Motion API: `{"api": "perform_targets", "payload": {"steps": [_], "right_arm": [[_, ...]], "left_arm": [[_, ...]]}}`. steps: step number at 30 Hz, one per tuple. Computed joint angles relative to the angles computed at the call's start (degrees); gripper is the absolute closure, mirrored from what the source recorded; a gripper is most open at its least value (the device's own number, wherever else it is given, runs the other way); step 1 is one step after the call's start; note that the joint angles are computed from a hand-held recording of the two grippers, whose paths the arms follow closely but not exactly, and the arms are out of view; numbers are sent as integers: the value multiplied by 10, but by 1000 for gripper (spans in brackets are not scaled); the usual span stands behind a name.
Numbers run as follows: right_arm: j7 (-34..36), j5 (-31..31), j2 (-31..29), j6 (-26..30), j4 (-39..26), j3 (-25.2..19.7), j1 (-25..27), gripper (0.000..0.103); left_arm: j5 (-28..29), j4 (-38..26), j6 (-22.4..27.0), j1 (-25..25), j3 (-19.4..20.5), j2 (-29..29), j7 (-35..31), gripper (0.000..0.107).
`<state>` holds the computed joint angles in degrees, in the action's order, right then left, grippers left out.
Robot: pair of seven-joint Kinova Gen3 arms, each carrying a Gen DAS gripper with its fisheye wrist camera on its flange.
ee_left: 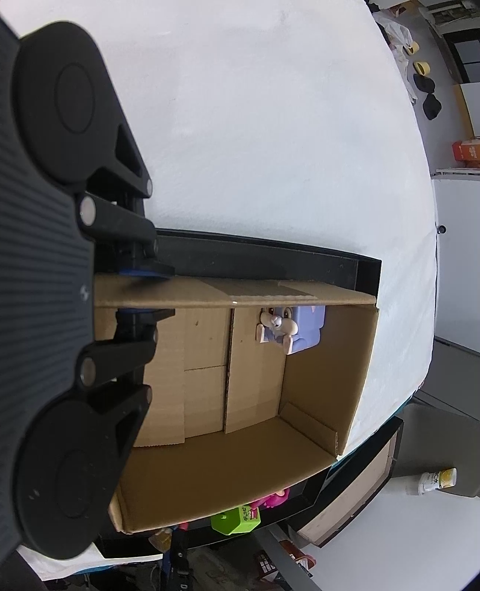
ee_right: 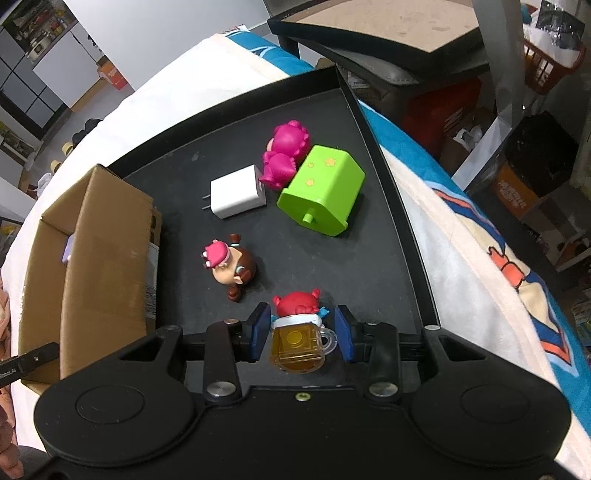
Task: Organize rigid objects
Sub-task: 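Carry the honey jar into the box and release it with the right gripper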
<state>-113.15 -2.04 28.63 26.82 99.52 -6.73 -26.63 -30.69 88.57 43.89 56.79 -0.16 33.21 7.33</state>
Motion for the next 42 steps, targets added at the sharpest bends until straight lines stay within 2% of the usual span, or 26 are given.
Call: {"api": "perform_targets", "payload": {"steps": [10, 25, 34, 42], "right_arm": [[-13, 14, -19, 17, -14, 3, -16, 65], [-19, 39, -25, 57, -73, 2, -46, 65], [-28, 53, -8, 79, -132, -1, -79, 65], [-26, 62, 24, 107, -194, -3, -110, 65]], "left_arm": [[-2, 15, -18, 3, -4, -6, 17, 94], [-10, 31, -37, 2, -5, -13, 28, 93], [-2, 36, -50, -9, -1, -17, 8, 91], [33, 33, -53, -28, 3, -23, -5, 90]]}}
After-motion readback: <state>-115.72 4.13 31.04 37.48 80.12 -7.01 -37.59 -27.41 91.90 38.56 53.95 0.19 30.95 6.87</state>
